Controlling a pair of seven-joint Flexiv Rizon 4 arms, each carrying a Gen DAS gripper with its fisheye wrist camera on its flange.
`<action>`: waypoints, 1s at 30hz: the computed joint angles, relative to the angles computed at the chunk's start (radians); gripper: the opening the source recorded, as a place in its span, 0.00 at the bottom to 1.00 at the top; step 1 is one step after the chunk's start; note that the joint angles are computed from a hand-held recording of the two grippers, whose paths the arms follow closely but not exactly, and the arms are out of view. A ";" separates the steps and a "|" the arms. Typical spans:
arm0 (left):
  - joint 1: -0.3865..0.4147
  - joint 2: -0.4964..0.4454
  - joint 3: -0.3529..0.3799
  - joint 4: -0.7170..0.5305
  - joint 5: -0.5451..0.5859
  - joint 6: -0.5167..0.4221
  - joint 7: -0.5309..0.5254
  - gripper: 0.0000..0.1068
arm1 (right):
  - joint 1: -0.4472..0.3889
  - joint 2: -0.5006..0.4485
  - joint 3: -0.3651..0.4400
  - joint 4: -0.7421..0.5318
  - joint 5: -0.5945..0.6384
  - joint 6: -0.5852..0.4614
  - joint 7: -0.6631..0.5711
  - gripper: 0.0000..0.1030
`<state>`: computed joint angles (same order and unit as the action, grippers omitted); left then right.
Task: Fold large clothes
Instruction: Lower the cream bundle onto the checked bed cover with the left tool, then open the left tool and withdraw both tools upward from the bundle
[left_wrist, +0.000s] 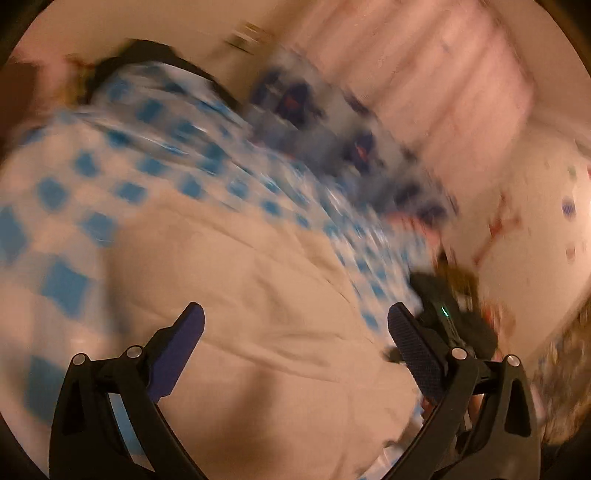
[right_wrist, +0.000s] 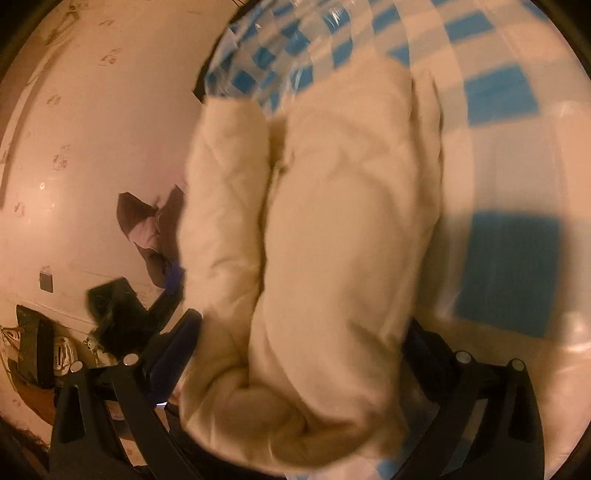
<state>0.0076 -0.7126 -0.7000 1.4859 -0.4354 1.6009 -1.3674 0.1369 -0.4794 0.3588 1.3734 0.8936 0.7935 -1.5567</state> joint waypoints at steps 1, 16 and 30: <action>0.025 0.014 0.004 0.033 -0.026 0.007 -0.044 0.90 | 0.006 0.012 -0.014 -0.005 -0.031 0.000 0.012 0.95; -0.262 0.019 0.424 -0.196 0.069 -0.533 -0.163 0.91 | -0.113 -0.049 0.153 0.032 0.296 -0.010 -0.129 0.94; -0.373 -0.022 0.581 -0.290 0.200 -0.610 -0.295 0.91 | 0.090 0.065 -0.043 -0.081 -0.080 0.022 -0.021 0.95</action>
